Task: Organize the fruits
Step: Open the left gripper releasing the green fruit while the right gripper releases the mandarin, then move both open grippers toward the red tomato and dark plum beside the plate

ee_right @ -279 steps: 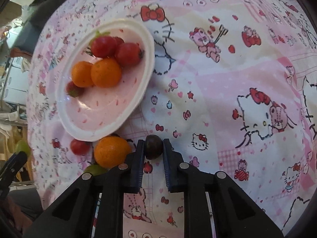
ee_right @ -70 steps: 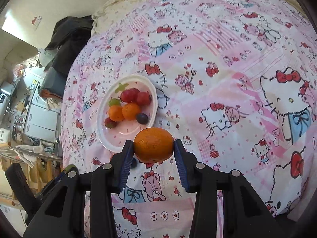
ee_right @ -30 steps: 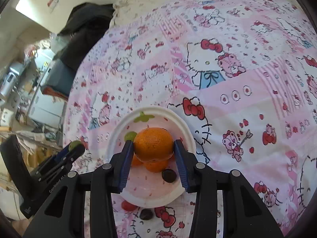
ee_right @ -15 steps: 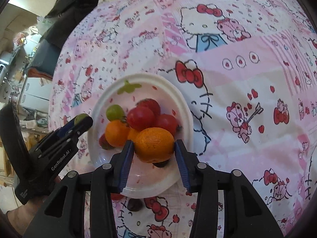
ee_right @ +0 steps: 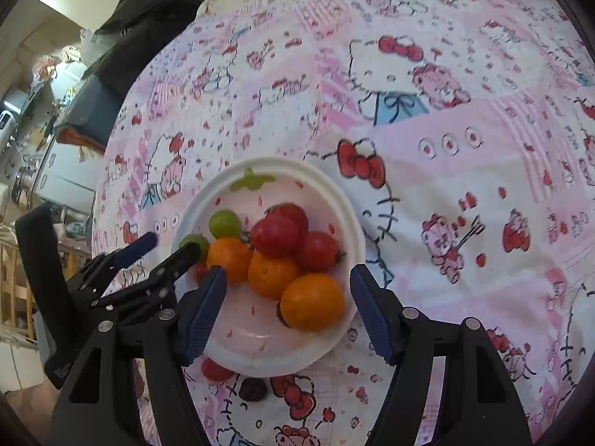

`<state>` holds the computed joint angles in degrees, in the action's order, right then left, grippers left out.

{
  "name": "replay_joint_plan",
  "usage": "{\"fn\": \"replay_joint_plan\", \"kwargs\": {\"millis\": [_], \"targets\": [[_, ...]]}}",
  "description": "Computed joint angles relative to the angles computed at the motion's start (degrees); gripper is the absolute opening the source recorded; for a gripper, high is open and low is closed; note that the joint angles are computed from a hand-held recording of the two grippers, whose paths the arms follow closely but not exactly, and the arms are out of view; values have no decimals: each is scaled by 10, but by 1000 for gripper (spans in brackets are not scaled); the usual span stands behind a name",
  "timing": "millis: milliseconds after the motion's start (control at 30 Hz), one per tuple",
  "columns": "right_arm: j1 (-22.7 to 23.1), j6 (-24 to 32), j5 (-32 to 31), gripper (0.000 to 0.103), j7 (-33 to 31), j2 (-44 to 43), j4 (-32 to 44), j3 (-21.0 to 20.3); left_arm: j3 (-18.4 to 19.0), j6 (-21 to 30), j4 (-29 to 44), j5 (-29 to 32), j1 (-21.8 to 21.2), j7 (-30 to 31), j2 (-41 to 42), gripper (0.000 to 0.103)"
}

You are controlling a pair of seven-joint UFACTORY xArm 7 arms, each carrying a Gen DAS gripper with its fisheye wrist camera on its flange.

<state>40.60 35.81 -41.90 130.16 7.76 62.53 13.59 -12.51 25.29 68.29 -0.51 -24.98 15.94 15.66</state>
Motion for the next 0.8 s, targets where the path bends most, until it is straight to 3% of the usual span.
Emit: {"fn": "replay_joint_plan", "kwargs": {"millis": [333, 800], "targets": [[-2, 32, -35, 71, 47, -31, -8, 17, -4, 4, -14, -34, 11, 12, -36, 72], [18, 105, -43, 71, 79, -45, 16, 47, 5, -7, -105, -96, 26, 93, -158, 72]]}}
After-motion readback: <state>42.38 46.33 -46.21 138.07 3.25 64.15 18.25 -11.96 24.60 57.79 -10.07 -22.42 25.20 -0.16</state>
